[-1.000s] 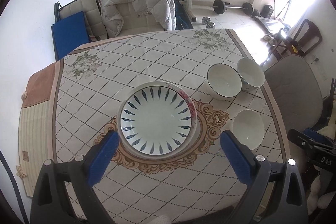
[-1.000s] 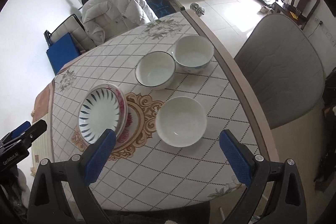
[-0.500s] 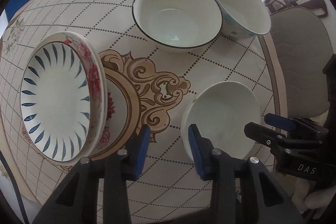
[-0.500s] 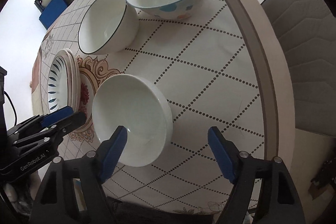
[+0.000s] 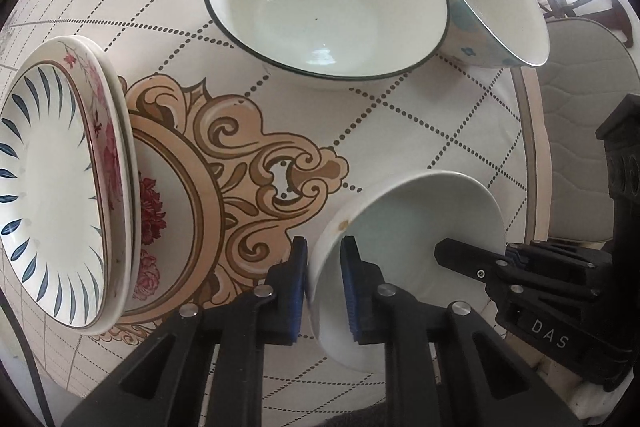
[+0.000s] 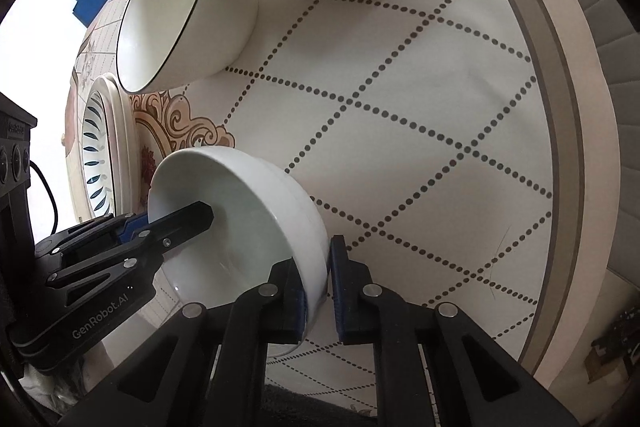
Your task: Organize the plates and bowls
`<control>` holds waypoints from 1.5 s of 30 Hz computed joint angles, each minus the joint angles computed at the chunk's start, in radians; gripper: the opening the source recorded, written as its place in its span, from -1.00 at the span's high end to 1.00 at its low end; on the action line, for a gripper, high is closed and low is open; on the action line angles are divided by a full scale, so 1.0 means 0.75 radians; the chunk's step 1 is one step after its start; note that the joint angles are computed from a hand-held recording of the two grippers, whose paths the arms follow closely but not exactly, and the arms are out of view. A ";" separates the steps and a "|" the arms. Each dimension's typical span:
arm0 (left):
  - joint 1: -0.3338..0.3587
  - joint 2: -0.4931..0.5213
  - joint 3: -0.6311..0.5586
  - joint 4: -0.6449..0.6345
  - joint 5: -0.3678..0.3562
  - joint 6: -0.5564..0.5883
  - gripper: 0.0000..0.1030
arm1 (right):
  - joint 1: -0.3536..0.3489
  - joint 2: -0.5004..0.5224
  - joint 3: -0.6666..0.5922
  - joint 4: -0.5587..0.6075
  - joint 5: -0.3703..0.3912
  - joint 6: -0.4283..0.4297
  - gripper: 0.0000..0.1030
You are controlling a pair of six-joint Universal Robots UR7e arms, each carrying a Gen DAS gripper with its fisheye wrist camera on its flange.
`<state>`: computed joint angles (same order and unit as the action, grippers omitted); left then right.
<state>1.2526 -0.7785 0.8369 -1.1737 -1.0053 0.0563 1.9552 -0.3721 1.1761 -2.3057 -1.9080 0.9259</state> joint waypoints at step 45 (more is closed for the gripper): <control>0.015 0.225 -0.666 0.361 -0.070 -0.168 0.51 | 0.030 -0.030 -0.131 0.040 -0.062 0.020 -0.08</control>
<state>1.2637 -0.6095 0.3372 -0.9030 -1.0578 -0.0697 1.9780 -0.3944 1.0777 -2.2756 -1.9541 0.9412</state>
